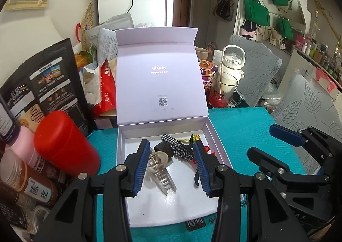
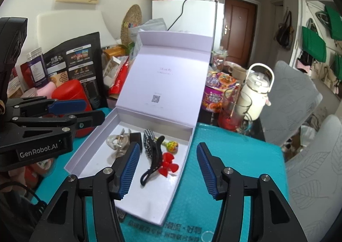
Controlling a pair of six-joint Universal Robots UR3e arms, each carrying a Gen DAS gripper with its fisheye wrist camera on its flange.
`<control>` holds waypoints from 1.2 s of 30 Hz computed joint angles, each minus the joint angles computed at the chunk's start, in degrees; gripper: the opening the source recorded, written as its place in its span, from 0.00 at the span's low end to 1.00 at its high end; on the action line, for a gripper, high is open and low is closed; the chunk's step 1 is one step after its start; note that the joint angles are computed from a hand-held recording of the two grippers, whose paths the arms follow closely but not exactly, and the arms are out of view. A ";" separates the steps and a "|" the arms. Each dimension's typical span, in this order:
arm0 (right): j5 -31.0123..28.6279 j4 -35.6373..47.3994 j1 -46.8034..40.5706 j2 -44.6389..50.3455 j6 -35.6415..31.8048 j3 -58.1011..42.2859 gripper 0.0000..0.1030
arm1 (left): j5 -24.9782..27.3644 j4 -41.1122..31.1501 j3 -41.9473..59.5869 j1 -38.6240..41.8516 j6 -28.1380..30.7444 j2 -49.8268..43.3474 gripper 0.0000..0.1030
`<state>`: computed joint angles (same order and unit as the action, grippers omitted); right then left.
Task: Organize rigid objects
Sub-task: 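Open the left gripper releasing the black band while the right releases the black claw clip, then withdraw both open grippers from the box toward the clear case and blush compact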
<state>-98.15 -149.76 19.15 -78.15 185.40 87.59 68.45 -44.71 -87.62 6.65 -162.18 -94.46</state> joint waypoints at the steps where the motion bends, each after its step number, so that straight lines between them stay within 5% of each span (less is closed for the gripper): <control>1: -0.34 -0.03 0.18 -0.89 0.06 0.74 0.55 | 0.01 0.21 -0.95 0.24 -0.16 1.17 0.50; 4: -1.06 0.06 0.59 -4.03 0.25 3.46 0.55 | 0.07 1.80 -4.21 0.84 -0.10 4.78 0.64; 9: -3.01 0.07 1.97 -9.00 1.20 7.80 0.55 | -0.68 0.30 -6.84 1.84 0.76 9.76 0.70; 11: -3.79 -0.04 2.63 -10.99 1.49 9.49 0.57 | -1.19 0.47 -8.21 2.33 0.73 11.52 0.86; 14: -5.03 -0.05 3.86 -13.53 2.00 11.48 0.63 | -2.84 1.27 -11.36 3.58 1.21 15.20 0.98; 29: -14.72 3.19 13.26 -24.65 8.71 21.15 0.73 | -8.52 -6.91 -24.14 10.09 7.29 33.65 0.98; 36: -19.16 5.01 17.84 -28.00 12.45 23.95 0.74 | -13.93 -16.66 -27.53 15.37 13.01 42.41 0.98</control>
